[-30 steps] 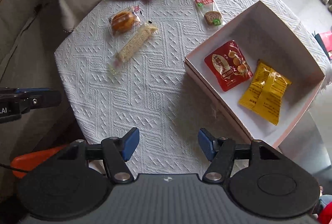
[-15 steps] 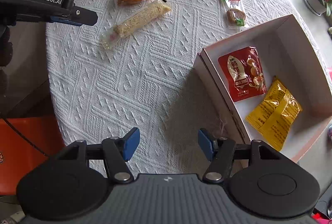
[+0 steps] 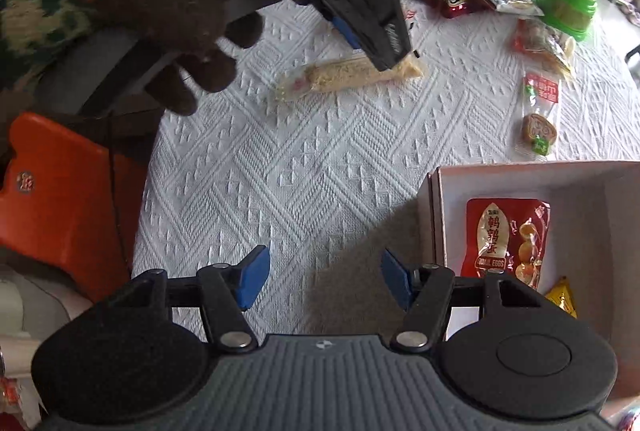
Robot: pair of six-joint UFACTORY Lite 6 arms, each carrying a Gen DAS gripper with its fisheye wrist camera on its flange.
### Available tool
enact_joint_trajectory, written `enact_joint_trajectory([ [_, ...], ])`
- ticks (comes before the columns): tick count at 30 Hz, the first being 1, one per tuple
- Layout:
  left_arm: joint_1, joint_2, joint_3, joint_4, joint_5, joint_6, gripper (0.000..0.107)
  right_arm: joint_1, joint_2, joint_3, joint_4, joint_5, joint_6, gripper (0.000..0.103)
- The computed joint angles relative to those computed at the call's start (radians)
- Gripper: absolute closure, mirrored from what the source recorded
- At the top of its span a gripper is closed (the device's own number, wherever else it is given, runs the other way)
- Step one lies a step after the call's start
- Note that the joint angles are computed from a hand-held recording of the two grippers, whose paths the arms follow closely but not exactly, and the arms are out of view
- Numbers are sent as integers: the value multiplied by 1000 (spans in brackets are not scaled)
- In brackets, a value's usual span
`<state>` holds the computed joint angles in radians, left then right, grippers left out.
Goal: Organize snacks
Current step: 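Lower the left tool onto the clear-wrapped rice bar and grasp it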
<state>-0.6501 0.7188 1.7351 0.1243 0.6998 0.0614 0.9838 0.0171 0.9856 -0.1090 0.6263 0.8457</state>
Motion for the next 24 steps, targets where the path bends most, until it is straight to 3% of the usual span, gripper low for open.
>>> enact_joint_trajectory([
  [2,25,7,-32,-42,-5,-17,57,7,0,-26,28,-41,-31,40],
  [5,130,-142,-276,-264,-152,42,61,55,40,-3,-79,-27,64,40],
  [7,148,-247,-433,-245,-223,38,63,97,76,42,-190,15,136,40],
  [10,148,-332,-559,-204,-290,62,67,110,142,116,-207,30,99,40],
  [14,199,-419,-696,-387,-378,181,68,177,196,118,-293,25,206,40],
  [18,188,-468,-752,-367,-398,83,72,243,223,83,-385,15,282,40],
  [21,199,-481,-758,-370,-368,50,72,232,215,43,-346,-51,248,40],
  [24,215,-485,-775,-453,-393,111,72,227,229,18,-423,-122,257,40],
])
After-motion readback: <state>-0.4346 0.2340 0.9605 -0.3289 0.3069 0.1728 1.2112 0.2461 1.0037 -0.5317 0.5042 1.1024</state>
